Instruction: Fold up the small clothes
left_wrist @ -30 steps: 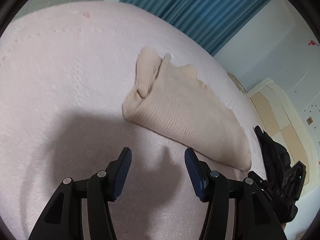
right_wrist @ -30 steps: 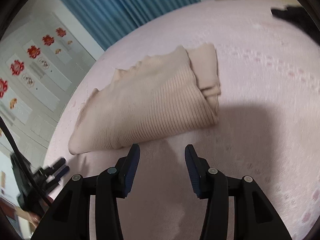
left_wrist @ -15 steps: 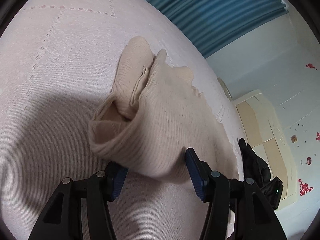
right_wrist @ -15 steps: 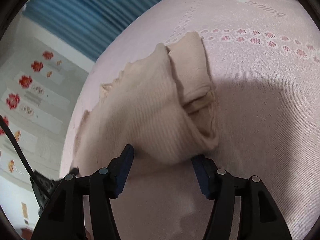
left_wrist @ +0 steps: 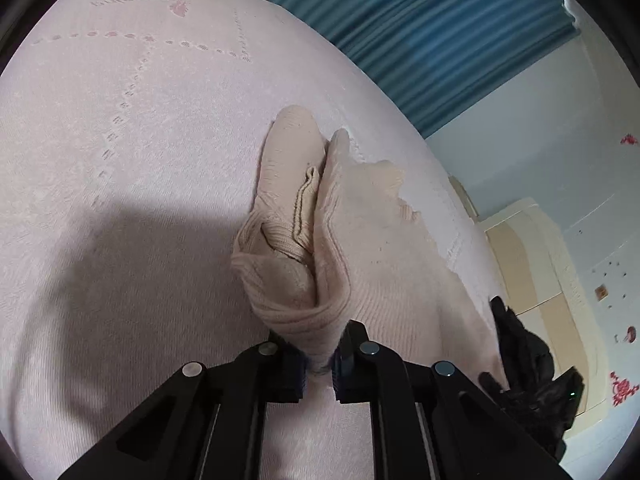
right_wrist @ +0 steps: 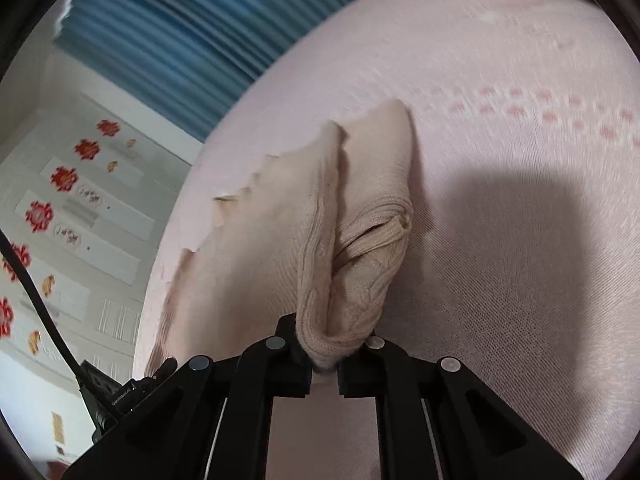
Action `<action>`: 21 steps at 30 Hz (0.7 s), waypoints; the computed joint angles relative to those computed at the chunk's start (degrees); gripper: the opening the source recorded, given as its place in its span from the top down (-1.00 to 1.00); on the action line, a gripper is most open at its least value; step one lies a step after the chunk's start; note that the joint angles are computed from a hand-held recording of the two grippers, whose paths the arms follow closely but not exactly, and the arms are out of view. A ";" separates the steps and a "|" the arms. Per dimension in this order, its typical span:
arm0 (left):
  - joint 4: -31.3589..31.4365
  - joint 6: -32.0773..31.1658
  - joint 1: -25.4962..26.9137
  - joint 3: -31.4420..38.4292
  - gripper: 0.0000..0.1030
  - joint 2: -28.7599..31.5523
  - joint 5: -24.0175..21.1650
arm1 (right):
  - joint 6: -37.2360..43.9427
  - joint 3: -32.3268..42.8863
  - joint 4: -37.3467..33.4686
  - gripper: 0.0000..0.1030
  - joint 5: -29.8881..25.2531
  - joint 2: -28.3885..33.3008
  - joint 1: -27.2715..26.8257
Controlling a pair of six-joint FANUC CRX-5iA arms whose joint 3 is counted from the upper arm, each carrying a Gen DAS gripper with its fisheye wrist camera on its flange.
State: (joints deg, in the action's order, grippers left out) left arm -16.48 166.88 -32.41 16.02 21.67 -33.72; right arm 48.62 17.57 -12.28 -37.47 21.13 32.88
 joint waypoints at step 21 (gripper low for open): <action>-11.52 0.99 -15.40 2.05 0.63 -5.70 -24.80 | -9.99 -24.38 15.67 0.65 -4.12 -21.33 9.19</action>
